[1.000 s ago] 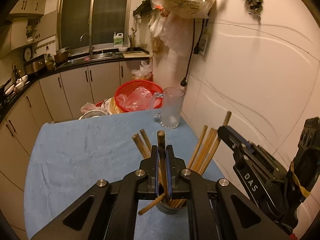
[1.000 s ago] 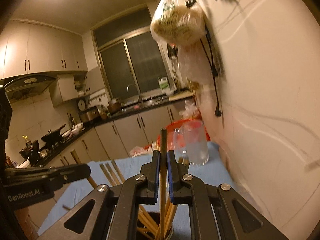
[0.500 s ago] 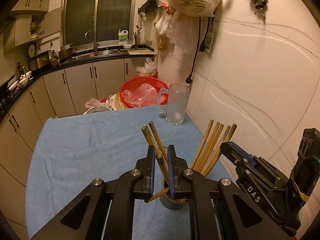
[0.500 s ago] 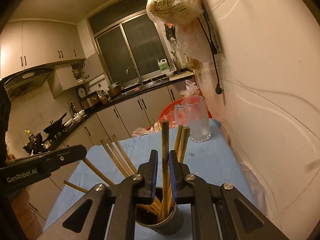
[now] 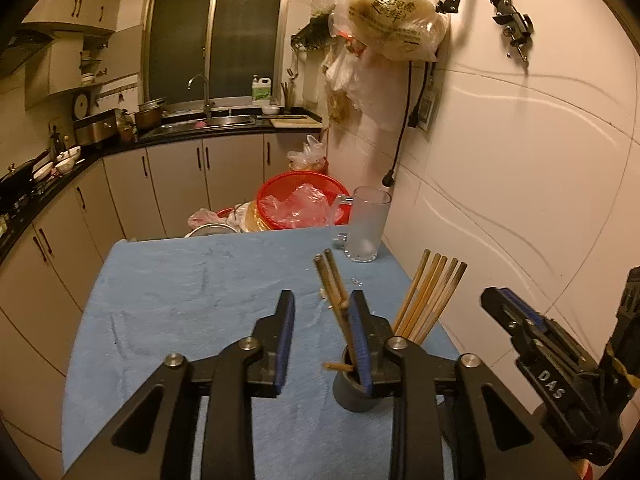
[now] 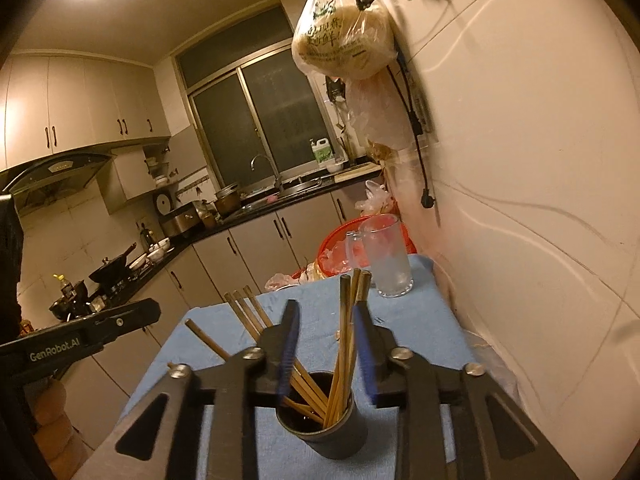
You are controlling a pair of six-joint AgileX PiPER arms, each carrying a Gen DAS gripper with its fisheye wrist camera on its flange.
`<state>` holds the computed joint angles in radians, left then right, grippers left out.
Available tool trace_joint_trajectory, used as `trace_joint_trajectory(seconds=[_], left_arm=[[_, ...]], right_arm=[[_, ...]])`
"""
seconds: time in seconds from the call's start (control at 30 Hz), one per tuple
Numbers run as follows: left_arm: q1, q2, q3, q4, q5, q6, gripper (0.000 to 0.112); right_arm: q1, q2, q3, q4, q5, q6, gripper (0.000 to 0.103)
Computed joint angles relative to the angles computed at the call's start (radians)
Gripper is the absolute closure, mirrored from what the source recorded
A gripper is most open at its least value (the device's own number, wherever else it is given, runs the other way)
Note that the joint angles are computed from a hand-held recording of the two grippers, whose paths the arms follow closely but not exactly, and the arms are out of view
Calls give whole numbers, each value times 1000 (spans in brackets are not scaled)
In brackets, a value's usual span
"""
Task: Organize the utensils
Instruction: 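Open both tools and pull them back from the black cup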
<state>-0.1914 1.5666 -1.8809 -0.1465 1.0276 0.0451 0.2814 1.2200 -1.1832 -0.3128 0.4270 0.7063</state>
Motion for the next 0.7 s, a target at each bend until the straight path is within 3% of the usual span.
trace_joint_trajectory(seconds=[0.1,0.17,0.3,0.43,0.57,0.7], left_arm=[[15,-52,86,12,-43,4,78],[29,-86,150,23,-71,5,74],[60,-155,282,57,-135,-9,55],[65,-233,433,127,-198,-47,40],[47,-324,602,236,-261,-92,31],[45,-380,707,304,-275,-107,27]], right_arm=[[43,-45,34,-130,21,132,46],[100,-79,62,-277,62,270,43],[200,-128,111,-430,143,433,33],[345,-136,147,-552,302,590,30],[493,-126,145,-588,483,688,29],[703,-109,171,-686,684,863,24]])
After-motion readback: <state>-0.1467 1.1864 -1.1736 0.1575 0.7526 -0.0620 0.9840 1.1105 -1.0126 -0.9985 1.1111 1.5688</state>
